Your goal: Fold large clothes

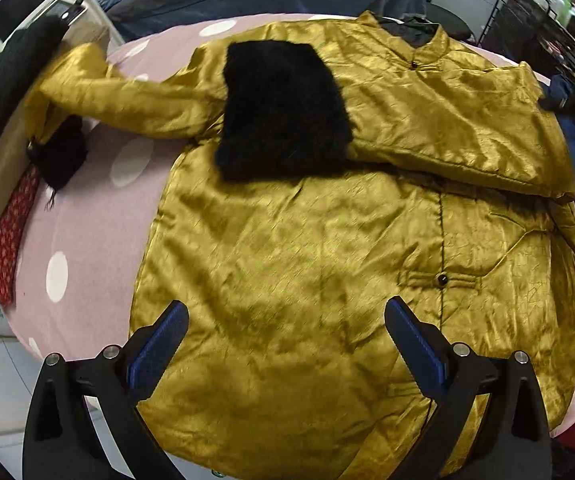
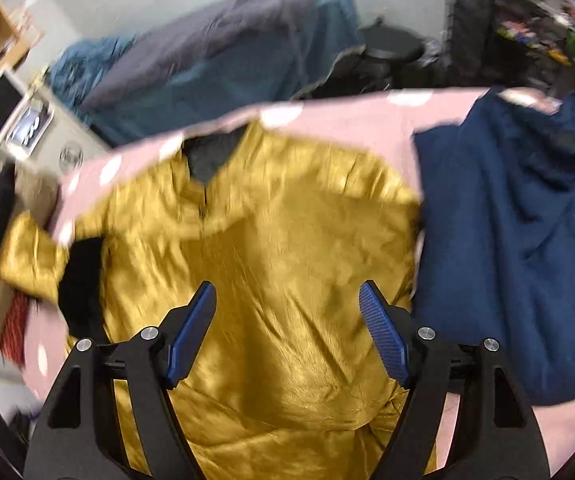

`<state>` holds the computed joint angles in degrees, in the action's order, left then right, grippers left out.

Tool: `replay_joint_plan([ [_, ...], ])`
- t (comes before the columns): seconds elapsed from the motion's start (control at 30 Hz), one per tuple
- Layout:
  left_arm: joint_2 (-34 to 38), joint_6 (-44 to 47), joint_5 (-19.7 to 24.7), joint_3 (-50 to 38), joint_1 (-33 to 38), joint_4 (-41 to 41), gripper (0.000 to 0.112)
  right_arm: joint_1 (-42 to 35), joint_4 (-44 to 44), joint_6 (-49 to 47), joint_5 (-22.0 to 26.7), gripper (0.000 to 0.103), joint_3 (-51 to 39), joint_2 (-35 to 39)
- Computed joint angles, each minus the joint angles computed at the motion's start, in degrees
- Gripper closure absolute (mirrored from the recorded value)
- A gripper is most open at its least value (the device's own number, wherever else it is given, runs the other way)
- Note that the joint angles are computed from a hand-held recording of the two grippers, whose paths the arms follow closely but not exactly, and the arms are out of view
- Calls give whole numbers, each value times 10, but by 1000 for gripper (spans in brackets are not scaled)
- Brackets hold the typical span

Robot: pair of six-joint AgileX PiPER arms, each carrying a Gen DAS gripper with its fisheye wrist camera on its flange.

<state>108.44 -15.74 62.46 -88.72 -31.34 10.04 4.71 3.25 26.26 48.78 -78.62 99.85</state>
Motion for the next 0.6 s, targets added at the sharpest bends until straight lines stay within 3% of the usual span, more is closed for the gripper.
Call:
replay_joint_plan([
  [0.1, 13, 1, 11, -29, -11, -1, 16, -12, -4, 2, -12, 29, 35, 25],
  [0.2, 17, 1, 16, -37, -17, -3, 16, -17, 0, -42, -55, 29, 70, 39],
  [0.33, 18, -2, 21, -23, -25, -2, 16, 12, -46, -56, -5, 28, 28, 52],
  [0.37, 16, -4, 21, -18, -26, 3, 16, 13, -44, -55, -11, 28, 33, 37],
  [0.5, 16, -6, 20, -14, -20, 3, 16, -20, -4, -53, -60, 28, 69, -32],
  [0.6, 23, -6, 24, -28, -16, 0, 16, -79, 72, -79, -63, 28, 58, -39],
])
